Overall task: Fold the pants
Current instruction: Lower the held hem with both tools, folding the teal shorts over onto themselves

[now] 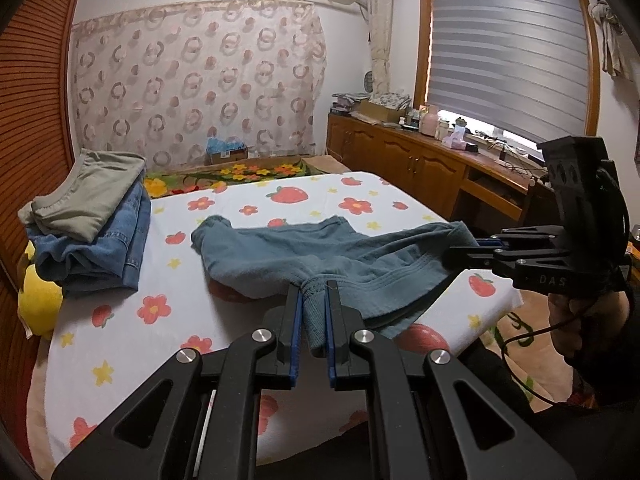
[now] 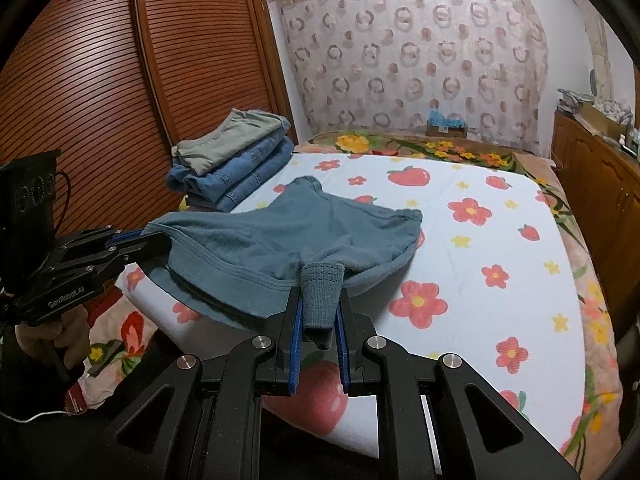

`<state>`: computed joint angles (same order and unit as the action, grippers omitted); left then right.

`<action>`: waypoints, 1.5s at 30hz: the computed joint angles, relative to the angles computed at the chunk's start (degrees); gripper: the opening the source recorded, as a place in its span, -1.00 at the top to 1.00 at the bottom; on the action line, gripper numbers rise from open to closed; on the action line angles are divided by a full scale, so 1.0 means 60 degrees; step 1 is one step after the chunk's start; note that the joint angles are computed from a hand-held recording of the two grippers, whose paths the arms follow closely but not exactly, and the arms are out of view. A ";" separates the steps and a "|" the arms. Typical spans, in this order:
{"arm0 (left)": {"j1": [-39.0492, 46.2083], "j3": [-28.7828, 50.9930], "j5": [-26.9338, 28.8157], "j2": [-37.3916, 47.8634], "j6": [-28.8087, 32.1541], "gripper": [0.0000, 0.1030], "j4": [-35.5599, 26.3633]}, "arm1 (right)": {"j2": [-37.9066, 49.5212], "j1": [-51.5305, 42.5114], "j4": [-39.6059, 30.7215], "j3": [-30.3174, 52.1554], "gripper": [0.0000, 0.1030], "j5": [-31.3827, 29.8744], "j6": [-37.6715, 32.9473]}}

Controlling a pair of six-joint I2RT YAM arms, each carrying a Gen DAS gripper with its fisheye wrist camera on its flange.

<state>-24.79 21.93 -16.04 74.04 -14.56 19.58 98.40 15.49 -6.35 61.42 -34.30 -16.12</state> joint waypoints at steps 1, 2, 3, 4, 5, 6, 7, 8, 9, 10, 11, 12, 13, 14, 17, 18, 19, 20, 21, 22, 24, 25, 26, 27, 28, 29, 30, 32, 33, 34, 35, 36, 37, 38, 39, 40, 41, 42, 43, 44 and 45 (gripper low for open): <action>-0.0046 0.0012 -0.0032 -0.0106 0.0028 0.79 -0.0078 | -0.0051 -0.0040 0.0018 -0.0047 0.72 -0.0046 -0.0008; -0.0075 0.0014 -0.0050 -0.0160 0.0046 0.79 -0.0105 | -0.0102 -0.0080 0.0034 -0.0092 0.72 -0.0097 -0.0019; -0.0128 0.0027 -0.0098 -0.0234 0.0062 0.79 -0.0167 | -0.0154 -0.0120 0.0056 -0.0143 0.72 -0.0145 -0.0039; -0.0171 0.0028 -0.0134 -0.0262 0.0067 0.79 -0.0184 | -0.0208 -0.0175 0.0073 -0.0197 0.72 -0.0198 -0.0081; -0.0220 0.0032 -0.0164 -0.0310 0.0070 0.79 -0.0216 | -0.0244 -0.0199 0.0090 -0.0234 0.72 -0.0213 -0.0094; -0.0265 0.0041 -0.0193 -0.0376 0.0076 0.79 -0.0271 | -0.0290 -0.0226 0.0104 -0.0277 0.72 -0.0230 -0.0111; -0.0261 0.0052 -0.0183 -0.0410 0.0102 0.79 -0.0294 | -0.0322 -0.0248 0.0116 -0.0313 0.72 -0.0258 -0.0135; -0.0286 0.0061 -0.0199 -0.0470 0.0121 0.79 -0.0341 | -0.0372 -0.0279 0.0124 -0.0363 0.72 -0.0295 -0.0163; -0.0328 0.0067 -0.0234 -0.0540 0.0136 0.79 -0.0397 | -0.0419 -0.0308 0.0143 -0.0414 0.72 -0.0319 -0.0189; -0.0317 0.0068 -0.0227 -0.0596 0.0165 0.79 -0.0436 | -0.0458 -0.0327 0.0140 -0.0443 0.72 -0.0337 -0.0205; -0.0343 0.0075 -0.0248 -0.0671 0.0183 0.79 -0.0504 | -0.0496 -0.0346 0.0115 -0.0453 0.72 -0.0363 -0.0222; -0.0342 0.0054 -0.0243 -0.0717 0.0197 0.79 -0.0513 | -0.0550 -0.0365 0.0137 -0.0484 0.72 -0.0404 -0.0200; -0.0380 0.0054 -0.0260 -0.0812 0.0185 0.79 -0.0589 | -0.0593 -0.0380 0.0144 -0.0510 0.72 -0.0419 -0.0208; -0.0379 0.0050 -0.0242 -0.0877 0.0186 0.79 -0.0627 | -0.0637 -0.0402 0.0143 -0.0532 0.72 -0.0450 -0.0228; -0.0363 0.0073 -0.0316 -0.0864 0.0207 0.79 -0.0698 | -0.0698 -0.0445 0.0159 -0.0554 0.72 -0.0527 -0.0262; -0.0262 0.0077 -0.0256 -0.0763 0.0213 0.79 -0.0652 | -0.0667 -0.0438 0.0206 -0.0550 0.72 -0.0524 -0.0265; -0.0188 0.0076 -0.0198 -0.0656 0.0183 0.79 -0.0599 | -0.0598 -0.0427 0.0252 -0.0532 0.72 -0.0515 -0.0249; -0.0035 0.0071 -0.0063 -0.0460 0.0142 0.79 -0.0490 | -0.0484 -0.0404 0.0280 -0.0484 0.72 -0.0488 -0.0219; 0.0015 0.0072 -0.0009 -0.0314 0.0094 0.79 -0.0404 | -0.0339 -0.0367 0.0315 -0.0424 0.72 -0.0440 -0.0181; 0.0102 0.0062 0.0078 -0.0124 0.0049 0.79 -0.0282 | -0.0170 -0.0332 0.0354 -0.0364 0.72 -0.0398 -0.0147; 0.0207 0.0110 0.0208 0.0290 -0.0010 0.79 -0.0103 | 0.0139 -0.0243 0.0329 -0.0195 0.72 -0.0307 -0.0095; 0.0266 0.0124 0.0290 0.0479 -0.0032 0.79 -0.0023 | 0.0299 -0.0191 0.0329 -0.0110 0.72 -0.0237 -0.0088; 0.0293 0.0137 0.0321 0.0672 -0.0065 0.79 0.0063 | 0.0427 -0.0156 0.0339 -0.0045 0.72 -0.0187 -0.0076; 0.0352 0.0139 0.0387 0.0819 -0.0072 0.79 0.0153 | 0.0550 -0.0123 0.0316 0.0051 0.72 -0.0154 -0.0057; 0.0439 0.0134 0.0491 0.0994 -0.0093 0.79 0.0280 | 0.0645 -0.0080 0.0277 0.0166 0.72 -0.0110 -0.0020; 0.0509 0.0145 0.0586 0.1121 -0.0106 0.79 0.0377 | 0.0735 -0.0056 0.0283 0.0243 0.72 -0.0074 0.0011; 0.0628 0.0155 0.0766 0.1292 -0.0109 0.79 0.0544 | 0.0839 -0.0029 0.0269 0.0355 0.72 -0.0036 0.0045; 0.0789 0.0259 0.0906 0.1562 -0.0052 0.79 0.0715 | 0.1027 0.0008 0.0194 0.0636 0.72 0.0012 0.0106; 0.0859 0.0281 0.0941 0.1660 -0.0018 0.79 0.0812 | 0.1133 0.0039 0.0175 0.0803 0.72 0.0056 0.0153; 0.0967 0.0371 0.1007 0.1772 0.0031 0.79 0.0888 | 0.1192 0.0062 0.0181 0.0903 0.72 0.0071 0.0183; 0.1050 0.0466 0.1038 0.1843 0.0073 0.79 0.0923 | 0.1288 0.0107 0.0199 0.1065 0.72 0.0119 0.0239; 0.1113 0.0562 0.1037 0.1908 0.0103 0.79 0.0953 | 0.1353 0.0152 0.0270 0.1151 0.72 0.0175 0.0287; 0.1196 0.0703 0.1028 0.1967 0.0140 0.79 0.0931 | 0.1434 0.0202 0.0342 0.1284 0.72 0.0228 0.0337; 0.1292 0.0828 0.1051 0.1997 0.0194 0.79 0.0915 | 0.1515 0.0239 0.0379 0.1428 0.72 0.0269 0.0377; 0.1396 0.0937 0.1106 0.1996 0.0261 0.79 0.0889 | 0.1608 0.0300 0.0397 0.1626 0.72 0.0335 0.0453; 0.1483 0.1059 0.1114 0.1998 0.0326 0.79 0.0852 | 0.1734 0.0347 0.0449 0.1792 0.72 0.0385 0.0502; 0.1567 0.1154 0.1127 0.2002 0.0397 0.79 0.0850 | 0.1821 0.0392 0.0480 0.1933 0.72 0.0443 0.0553; 0.1631 0.1231 0.1145 0.1997 0.0452 0.79 0.0845 | 0.1914 0.0437 0.0530 0.2059 0.72 0.0510 0.0595; 0.1730 0.1366 0.1178 0.2041 0.0515 0.79 0.0838 | 0.2025 0.0485 0.0585 0.2208 0.72 0.0580 0.0655; 0.1795 0.1478 0.1175 0.2081 0.0543 0.79 0.0816 | 0.2126 0.0513 0.0612 0.2343 0.72 0.0620 0.0704; 0.1845 0.1558 0.1185 0.2137 0.0559 0.79 0.0821 | 0.2232 0.0555 0.0616 0.2508 0.72 0.0683 0.0766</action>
<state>-13.72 31.28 -8.94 86.86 -11.20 24.50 111.79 18.82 -2.65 76.47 -30.20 -11.53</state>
